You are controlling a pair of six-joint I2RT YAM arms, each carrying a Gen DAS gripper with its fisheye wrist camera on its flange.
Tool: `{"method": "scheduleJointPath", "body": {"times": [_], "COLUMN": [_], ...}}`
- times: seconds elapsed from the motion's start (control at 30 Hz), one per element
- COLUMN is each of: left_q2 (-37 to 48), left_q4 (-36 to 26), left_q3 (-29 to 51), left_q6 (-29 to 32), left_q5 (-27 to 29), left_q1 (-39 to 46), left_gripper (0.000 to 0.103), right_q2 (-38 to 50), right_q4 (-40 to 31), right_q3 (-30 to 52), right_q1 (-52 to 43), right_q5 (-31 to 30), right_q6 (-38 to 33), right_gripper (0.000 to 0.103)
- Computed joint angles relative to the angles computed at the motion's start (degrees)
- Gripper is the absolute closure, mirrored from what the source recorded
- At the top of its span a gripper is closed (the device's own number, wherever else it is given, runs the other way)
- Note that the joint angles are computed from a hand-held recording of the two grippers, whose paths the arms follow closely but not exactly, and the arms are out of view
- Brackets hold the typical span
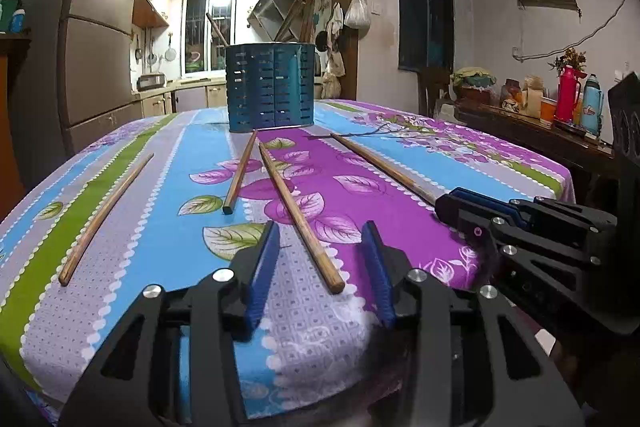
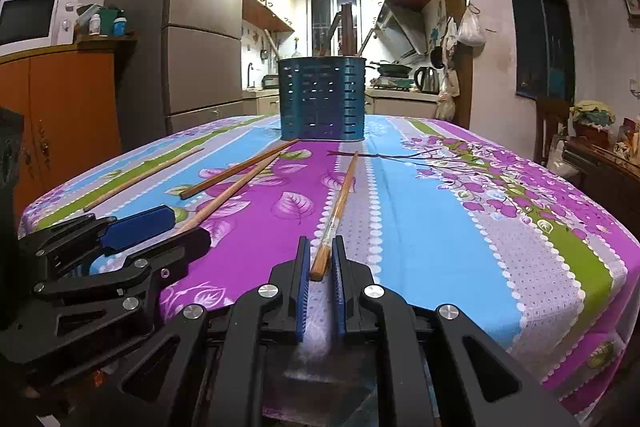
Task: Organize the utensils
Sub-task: 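Close the left gripper on one chopstick while the right gripper closes on another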
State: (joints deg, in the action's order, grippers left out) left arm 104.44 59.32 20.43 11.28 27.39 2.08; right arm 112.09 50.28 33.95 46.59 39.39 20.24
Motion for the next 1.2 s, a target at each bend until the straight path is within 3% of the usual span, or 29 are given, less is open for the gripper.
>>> {"method": "scheduleJointPath", "body": {"times": [0.17,0.33,0.6,0.77,0.83,1.0,1.2], "left_q2": [1.3,2.0,1.8,-0.1,-0.9,-6.1,-15.5], "left_q4": [3.4,6.2,5.8,3.8,2.7,3.3,-0.4], "left_q3": [-0.7,-1.8,-1.6,-1.9,-1.8,-4.2,-4.4], "left_q6": [-1.3,-1.0,-0.7,-0.5,-0.5,-0.9,-2.3], "left_q5": [-1.4,-2.2,-2.1,-3.1,-3.1,-3.1,-3.0], "left_q1": [0.5,0.4,0.7,0.3,0.3,0.3,-0.4], "left_gripper": [0.084,0.084,0.085,0.098,0.098,0.098,0.098], "right_q2": [0.8,1.5,1.2,-0.5,-1.6,-7.3,-18.9], "right_q4": [1.7,2.6,2.3,2.1,1.7,-0.3,-3.8], "right_q3": [-0.2,0.2,0.0,-1.2,-1.7,-4.4,-7.9], "right_q1": [-0.1,-0.8,-0.9,-1.4,-1.2,-0.1,1.1], "right_q5": [0.4,-0.1,-0.6,-1.8,-1.6,0.3,3.0], "right_q6": [-0.8,-0.3,-0.8,-0.5,-1.0,-2.6,-7.8], "right_gripper": [0.091,0.09,0.091,0.096,0.096,0.096,0.096]}}
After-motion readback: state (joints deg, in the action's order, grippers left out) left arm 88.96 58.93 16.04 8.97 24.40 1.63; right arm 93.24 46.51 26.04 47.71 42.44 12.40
